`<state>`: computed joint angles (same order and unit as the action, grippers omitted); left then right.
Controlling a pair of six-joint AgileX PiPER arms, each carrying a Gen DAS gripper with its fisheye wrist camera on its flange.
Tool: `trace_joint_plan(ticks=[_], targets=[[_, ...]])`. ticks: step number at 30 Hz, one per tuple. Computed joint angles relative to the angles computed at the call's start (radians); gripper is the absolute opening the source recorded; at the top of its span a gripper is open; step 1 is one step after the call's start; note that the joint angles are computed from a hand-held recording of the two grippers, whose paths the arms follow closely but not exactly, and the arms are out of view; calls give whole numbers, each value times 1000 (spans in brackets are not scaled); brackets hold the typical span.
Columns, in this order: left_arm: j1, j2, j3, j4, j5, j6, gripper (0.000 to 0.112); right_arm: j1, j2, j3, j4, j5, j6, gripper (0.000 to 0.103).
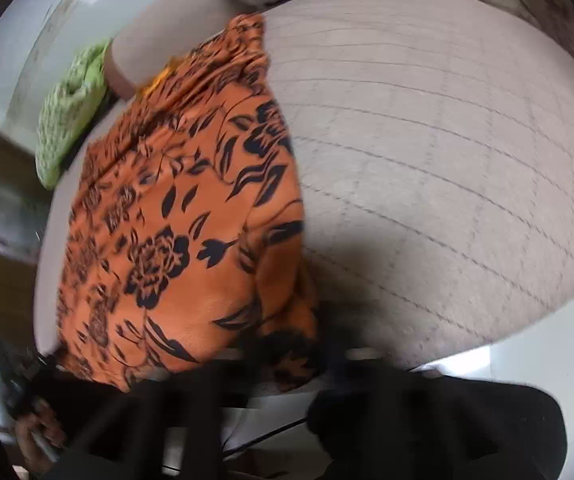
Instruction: Fold small clothes
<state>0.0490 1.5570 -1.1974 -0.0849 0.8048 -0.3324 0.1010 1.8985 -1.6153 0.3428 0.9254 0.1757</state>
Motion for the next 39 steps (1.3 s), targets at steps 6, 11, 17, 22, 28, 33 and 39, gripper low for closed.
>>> trace_joint_plan(ticks=[6, 11, 17, 22, 28, 33, 39], targets=[[3, -1, 6, -5, -2, 7, 20, -177, -67, 185, 312, -7, -74, 16], [19, -2, 4, -54, 2, 27, 53, -104, -116, 133, 172, -24, -17, 71], [-34, 20, -20, 37, 12, -14, 22, -66, -10, -34, 83, 29, -45, 70], [15, 11, -26, -74, 29, 81, 7, -55, 80, -110, 101, 133, -95, 11], [50, -27, -29, -149, 21, 129, 7, -120, 49, -127, 251, 172, -207, 8], [62, 28, -62, -149, 62, 117, 7, -141, 107, -161, 285, 199, -185, 8], [63, 46, -263, -165, 135, 161, 7, -188, 123, -206, 440, 249, -236, 8]])
